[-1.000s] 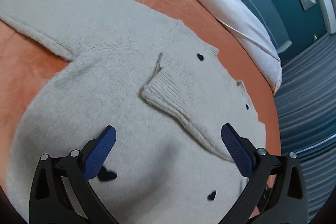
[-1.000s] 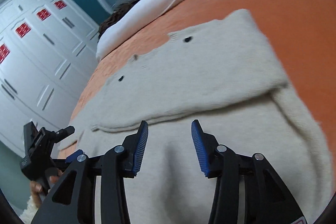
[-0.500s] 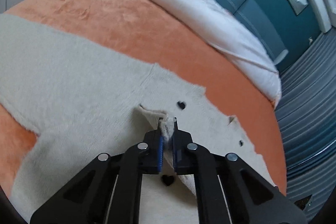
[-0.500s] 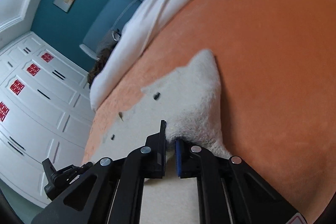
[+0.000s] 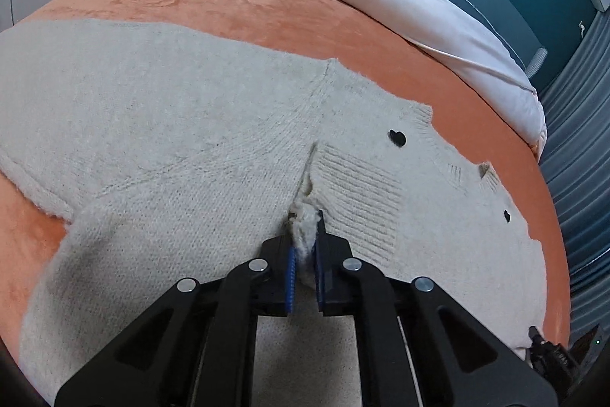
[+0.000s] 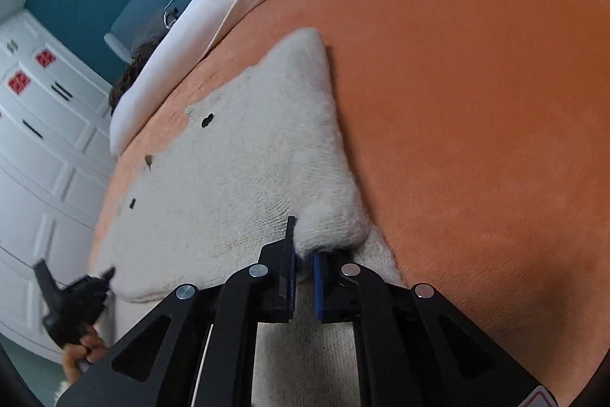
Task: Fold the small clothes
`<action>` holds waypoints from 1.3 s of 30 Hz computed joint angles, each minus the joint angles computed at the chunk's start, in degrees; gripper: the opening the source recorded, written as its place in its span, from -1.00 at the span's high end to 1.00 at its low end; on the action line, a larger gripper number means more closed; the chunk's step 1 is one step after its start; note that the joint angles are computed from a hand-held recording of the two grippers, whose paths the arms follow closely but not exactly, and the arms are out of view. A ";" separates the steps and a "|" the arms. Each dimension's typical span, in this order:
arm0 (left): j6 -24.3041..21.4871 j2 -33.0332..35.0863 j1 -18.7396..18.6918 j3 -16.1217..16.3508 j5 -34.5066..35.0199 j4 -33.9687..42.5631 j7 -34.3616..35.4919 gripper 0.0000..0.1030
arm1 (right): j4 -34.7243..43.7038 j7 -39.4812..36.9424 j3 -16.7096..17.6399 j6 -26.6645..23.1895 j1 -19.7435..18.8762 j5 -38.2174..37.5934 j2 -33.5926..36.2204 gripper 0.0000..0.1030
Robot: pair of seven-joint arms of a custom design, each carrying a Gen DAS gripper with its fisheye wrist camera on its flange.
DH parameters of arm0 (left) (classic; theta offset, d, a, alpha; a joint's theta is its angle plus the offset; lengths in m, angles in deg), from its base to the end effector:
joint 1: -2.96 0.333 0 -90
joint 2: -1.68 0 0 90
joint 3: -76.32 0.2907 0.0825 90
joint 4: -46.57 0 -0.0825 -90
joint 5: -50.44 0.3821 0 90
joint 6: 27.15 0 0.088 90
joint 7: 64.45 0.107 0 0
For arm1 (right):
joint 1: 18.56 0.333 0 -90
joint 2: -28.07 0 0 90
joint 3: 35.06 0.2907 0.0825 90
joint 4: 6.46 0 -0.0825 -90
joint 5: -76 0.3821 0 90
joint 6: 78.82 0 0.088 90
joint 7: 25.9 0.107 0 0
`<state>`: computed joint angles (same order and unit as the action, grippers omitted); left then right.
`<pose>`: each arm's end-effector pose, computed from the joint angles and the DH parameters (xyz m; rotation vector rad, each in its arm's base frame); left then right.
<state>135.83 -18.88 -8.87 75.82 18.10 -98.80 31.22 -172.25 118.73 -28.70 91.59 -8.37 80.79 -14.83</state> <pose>0.4618 -0.0721 0.4474 -2.1304 1.7936 -1.0213 0.3536 0.0974 0.4553 -0.9402 2.1240 -0.2107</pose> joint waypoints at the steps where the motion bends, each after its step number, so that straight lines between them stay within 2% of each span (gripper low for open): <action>1: -0.39 -0.30 0.17 -0.11 0.52 -0.10 0.10 0.84 | 0.84 1.68 1.98 -3.62 -1.89 -1.55 -2.24 0.90; 3: -0.21 -0.54 -0.32 0.51 0.23 -0.52 1.73 0.83 | 1.46 6.24 8.71 -8.16 -6.17 -4.79 -7.66 0.86; 5: 0.61 -0.67 -1.19 1.24 -1.13 -1.07 3.40 0.83 | 4.76 8.55 13.68 -11.66 -8.73 -8.96 -8.59 0.77; 8: 1.48 -0.93 -1.27 1.01 -1.79 -1.64 3.41 0.83 | 11.53 5.82 15.84 -12.10 -10.45 -16.15 -0.82 0.76; 10: 1.62 -1.00 -1.07 0.74 -1.26 -1.72 3.14 0.82 | 14.40 4.68 14.58 -13.33 -10.35 -18.17 4.66 0.77; 11: 1.41 -1.05 -1.27 1.02 -1.37 -1.65 3.43 0.82 | 15.67 4.25 12.66 -16.84 -9.34 -18.21 7.82 0.81; 12: 0.97 -1.30 -1.80 1.80 -2.18 -1.62 4.25 0.82 | 15.03 3.04 12.29 -17.36 -10.02 -15.51 9.09 0.91; 13: 0.36 -1.78 -2.40 2.78 -3.46 -1.66 5.26 0.81 | 12.83 5.84 10.18 -14.68 -8.70 -14.67 8.36 0.97; 14: -0.65 -3.00 -3.17 4.32 -5.57 -2.04 6.82 0.79 | 11.85 8.14 9.65 -14.16 -7.99 -15.18 6.42 0.96; 15: -1.39 -4.43 -3.37 5.48 -7.32 -2.65 8.09 0.68 | 12.22 9.41 9.87 -15.92 -7.31 -15.98 5.06 0.92; 16: -1.58 -6.30 -3.27 6.64 -9.05 -3.66 9.39 0.52 | 11.14 10.42 9.98 -16.56 -6.03 -17.16 2.63 0.74; 17: -1.32 -8.63 -2.21 7.64 -10.04 -5.09 10.10 0.39 | 10.73 11.20 10.89 -16.64 -4.94 -18.47 1.01 0.69; 18: -1.17 -10.28 -0.89 8.51 -10.25 -6.06 10.56 0.13 | 9.89 10.88 10.85 -16.53 -3.12 -18.82 -0.22 0.68; 19: -1.02 -11.72 1.01 9.88 -10.03 -6.83 11.11 0.04 | 9.20 10.35 10.85 -16.07 -1.25 -18.99 -0.80 0.66; 20: -1.34 -12.00 3.62 10.17 -8.61 -6.81 10.41 0.00 | 8.97 10.17 11.39 -15.75 0.35 -19.09 -0.45 0.59; 21: -1.84 -11.39 8.06 9.82 -5.58 -6.14 8.33 -0.07 | 8.65 10.13 11.60 -15.68 1.69 -18.94 -0.03 0.55; 23: -1.88 -8.92 13.83 10.86 -1.99 -3.93 6.27 -0.13 | 6.94 8.73 10.38 -15.69 5.28 -16.69 0.38 0.44; 25: -1.94 -4.69 19.49 11.89 0.93 -0.31 3.07 -0.23 | 7.51 11.39 12.45 -16.39 3.74 -18.83 0.56 0.43; 27: -2.95 1.30 24.26 13.44 2.04 4.87 -1.34 -0.29 | 6.82 11.23 11.15 -15.53 4.88 -18.63 0.58 0.33; 30: -4.84 7.36 23.27 18.83 -10.14 11.20 5.38 -0.26 | 3.98 12.43 10.81 -13.21 5.64 -18.18 -1.67 0.31; 31: -4.80 8.44 23.73 18.63 -11.46 12.39 6.07 -0.16 | 3.38 12.65 10.59 -12.20 5.69 -17.94 -1.90 0.30; 32: -4.26 9.44 25.04 17.17 -9.30 13.37 4.19 -0.10 | 2.99 12.79 10.42 -11.48 5.62 -17.75 -2.02 0.30; 33: -4.73 10.40 26.01 16.07 -7.80 14.49 3.36 0.19 | 2.52 13.49 11.11 -11.03 5.72 -17.46 -2.32 0.30; 34: -6.51 11.27 26.38 15.65 -8.43 15.92 4.26 0.80 | 2.24 13.65 11.05 -10.65 5.77 -17.32 -2.48 0.29; 35: -9.81 12.01 26.42 15.70 -10.75 17.68 6.16 0.78 | 2.21 13.82 11.24 -10.19 5.53 -17.32 -2.27 0.29; 36: -10.37 11.42 26.57 15.15 -12.79 17.92 7.48 0.81 | 2.15 13.97 11.44 -9.94 5.46 -17.29 -2.21 0.28; 39: -8.37 5.88 24.84 12.03 -18.07 16.63 15.84 0.82 | 1.59 14.15 11.58 -8.63 5.27 -17.20 -2.29 0.25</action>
